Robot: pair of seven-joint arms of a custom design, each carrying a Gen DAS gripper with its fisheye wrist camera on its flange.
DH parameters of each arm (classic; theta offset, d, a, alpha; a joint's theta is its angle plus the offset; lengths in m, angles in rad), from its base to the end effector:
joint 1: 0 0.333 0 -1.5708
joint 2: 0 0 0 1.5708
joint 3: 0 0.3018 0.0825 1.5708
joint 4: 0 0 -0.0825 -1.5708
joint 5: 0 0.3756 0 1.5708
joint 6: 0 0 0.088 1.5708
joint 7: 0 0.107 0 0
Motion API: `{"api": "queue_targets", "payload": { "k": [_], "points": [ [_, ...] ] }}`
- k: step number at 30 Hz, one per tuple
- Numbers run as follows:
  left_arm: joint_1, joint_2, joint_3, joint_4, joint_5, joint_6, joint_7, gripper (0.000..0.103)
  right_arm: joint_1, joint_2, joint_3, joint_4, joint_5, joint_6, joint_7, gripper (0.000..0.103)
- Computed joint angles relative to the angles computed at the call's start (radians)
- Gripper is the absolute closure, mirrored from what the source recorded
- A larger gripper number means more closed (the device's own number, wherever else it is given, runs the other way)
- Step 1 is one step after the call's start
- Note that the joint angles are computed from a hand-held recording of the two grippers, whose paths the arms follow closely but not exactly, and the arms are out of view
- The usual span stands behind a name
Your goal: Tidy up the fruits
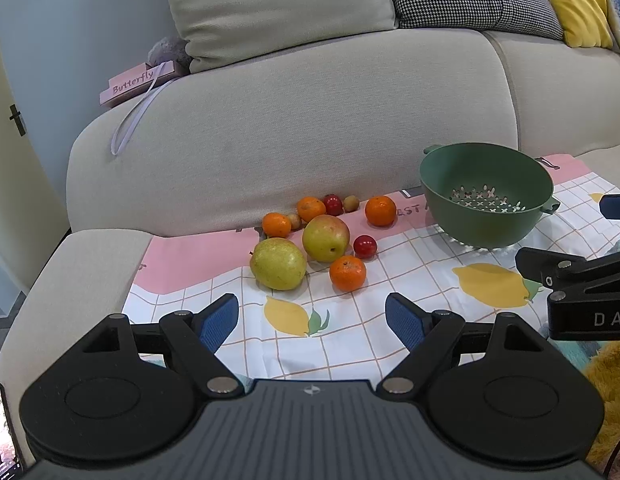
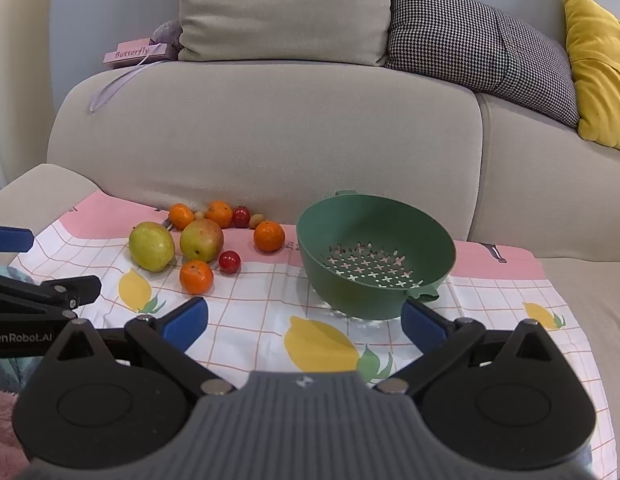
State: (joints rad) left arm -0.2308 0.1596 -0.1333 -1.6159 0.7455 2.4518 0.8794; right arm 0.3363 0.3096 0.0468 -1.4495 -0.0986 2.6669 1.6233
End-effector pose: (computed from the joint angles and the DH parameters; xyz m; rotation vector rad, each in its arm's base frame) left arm 0.6090 -0.2249 0.5948 -1.5625 1.6994 -0.5736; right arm 0.6440 0.2568 0.6096 -1.9296 1.2971 -0.6831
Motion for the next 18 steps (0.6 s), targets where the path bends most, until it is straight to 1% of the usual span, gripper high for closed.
{"api": "queue_targets", "payload": {
  "k": [15, 18],
  "points": [
    [0.007, -0.016, -0.004, -0.025, -0.022, 0.004, -0.005, 0.006, 0.003, 0.008, -0.005, 0.017, -0.012, -0.025, 0.015, 0.004],
    [0.009, -0.005, -0.004, -0.010, -0.036, -0.003, 0.003, 0.006, 0.005, 0.014, -0.008, 0.024, -0.017, -0.033, 0.022, 0.004]
  ]
}}
